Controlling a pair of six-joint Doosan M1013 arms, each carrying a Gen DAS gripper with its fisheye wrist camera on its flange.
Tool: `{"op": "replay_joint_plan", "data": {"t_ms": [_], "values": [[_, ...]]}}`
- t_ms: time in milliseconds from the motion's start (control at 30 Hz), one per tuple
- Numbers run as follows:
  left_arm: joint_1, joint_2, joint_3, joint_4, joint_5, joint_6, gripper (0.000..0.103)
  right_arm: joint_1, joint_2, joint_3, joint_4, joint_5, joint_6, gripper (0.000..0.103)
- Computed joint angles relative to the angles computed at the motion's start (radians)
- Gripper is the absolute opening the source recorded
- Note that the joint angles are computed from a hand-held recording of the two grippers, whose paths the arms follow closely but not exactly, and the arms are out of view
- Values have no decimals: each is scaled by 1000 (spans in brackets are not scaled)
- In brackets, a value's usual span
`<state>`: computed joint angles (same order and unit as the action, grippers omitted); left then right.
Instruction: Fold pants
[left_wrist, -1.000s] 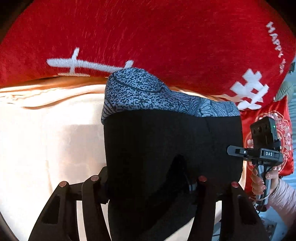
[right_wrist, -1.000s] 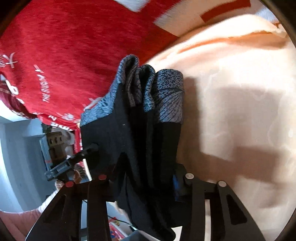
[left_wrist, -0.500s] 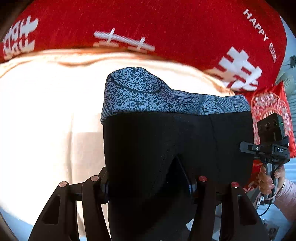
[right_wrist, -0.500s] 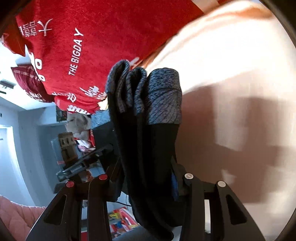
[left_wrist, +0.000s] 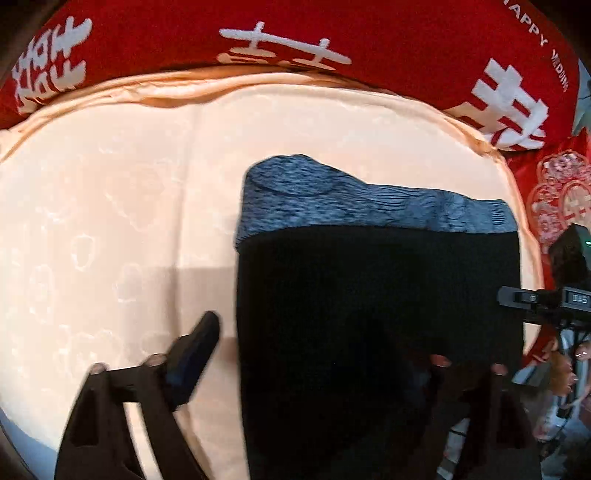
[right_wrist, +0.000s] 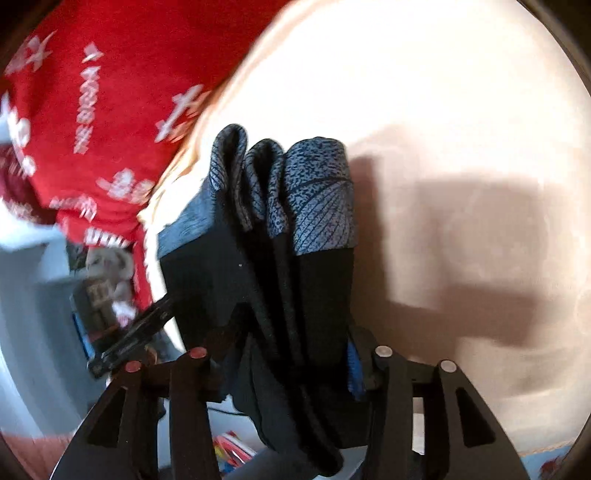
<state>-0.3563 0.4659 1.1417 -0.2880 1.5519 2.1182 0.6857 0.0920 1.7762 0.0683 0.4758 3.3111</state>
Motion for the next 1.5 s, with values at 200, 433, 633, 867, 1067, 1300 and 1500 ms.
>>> {"op": "replay_joint_plan", "data": {"t_ms": [200,433,633,867,1067,1300,1500], "values": [[0,0,1,20,11,-48,99,19,18,-32,-87,94,95,65],[-19,-52,41,150,-43,3,99,43,51,-142,-129,308,145,68],[-12,-93,62,197,-19,3,102,69,63,-218,-146,443,180,79],[-5,-156,72,207,-26,7,102,119,121,-385,-180,705,117,95],[-5,-193,58,237,-23,17,102,146,207,-571,-218,927,42,103],[7,-201,9,240,38,-1,102,165,279,-736,-190,1097,1,103],[22,-221,-2,225,31,57,102,186,317,-827,-195,1164,58,103]]}}
